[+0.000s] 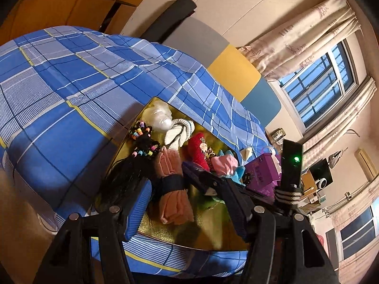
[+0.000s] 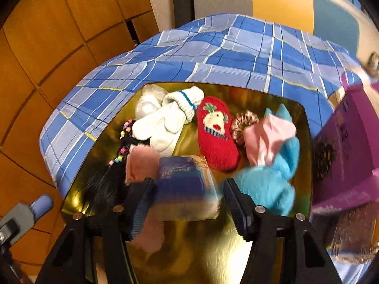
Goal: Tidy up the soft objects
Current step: 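Lower the blue tissue pack into the gold tray and open the right tool, then move both tools back from the tray toward the white block and beige roll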
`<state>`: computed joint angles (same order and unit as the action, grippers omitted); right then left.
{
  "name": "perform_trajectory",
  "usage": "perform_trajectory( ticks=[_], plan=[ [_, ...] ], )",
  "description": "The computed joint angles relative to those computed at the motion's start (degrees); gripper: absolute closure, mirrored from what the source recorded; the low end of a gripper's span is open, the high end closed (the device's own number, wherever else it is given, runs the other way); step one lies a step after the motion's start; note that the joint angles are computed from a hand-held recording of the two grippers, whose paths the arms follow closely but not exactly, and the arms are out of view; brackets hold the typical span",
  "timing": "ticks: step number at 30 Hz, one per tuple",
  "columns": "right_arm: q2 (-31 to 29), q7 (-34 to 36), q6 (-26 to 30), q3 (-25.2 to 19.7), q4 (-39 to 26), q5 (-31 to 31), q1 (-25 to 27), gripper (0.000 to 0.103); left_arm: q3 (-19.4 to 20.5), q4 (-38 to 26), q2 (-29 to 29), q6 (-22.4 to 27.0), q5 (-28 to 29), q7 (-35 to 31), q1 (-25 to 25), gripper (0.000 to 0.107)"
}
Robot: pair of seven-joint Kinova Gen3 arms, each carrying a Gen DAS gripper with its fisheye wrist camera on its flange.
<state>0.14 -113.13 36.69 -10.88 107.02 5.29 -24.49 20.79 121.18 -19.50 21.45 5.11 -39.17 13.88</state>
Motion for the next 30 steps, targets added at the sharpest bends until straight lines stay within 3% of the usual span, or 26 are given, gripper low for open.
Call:
perform_trajectory(
  ticks=[3, 6, 13, 16, 21, 30],
  plan=[
    [1.1, -1.7, 0.1, 0.2, -0.5, 3.0, -1.1, 0.037, -0.2, 0.0, -0.1, 0.1, 0.0, -0.2, 0.3, 0.045],
    [-0.5, 1.7, -2.0, 0.3, 1.0, -0.6, 0.0, 0.034, -0.1, 0.3, -0.5, 0.0, 0.0, -0.2, 0.1, 0.045],
    [-6.2, 3.9, -3.0, -0.1, 3.0, -1.9, 1.2, 0.026, -1.6, 0.2, 1.1, -1.2, 1.5, -1.5, 2.2, 0.045],
    [-7.7, 4.9, -1.7, -0.7, 2.9, -2.4, 1.7, 0.026, -1.2, -0.1, 1.7, -1.5, 1.5, -1.7, 2.5, 0.045],
    [-10.4, -0.4, 2.8, -4.3, 2.6, 3.7, 2.7, 0.026, 0.0, -1.1, 2.8, -0.8, 0.5, -1.3, 2.3, 0.045],
    [-18.9, 7.1, 7.9, -2.9, 3.5, 0.2, 3.7, 0.026, -1.0, -3.0, 4.8, -0.3, 0.6, -2.6, 5.1, 0.045]
  ],
)
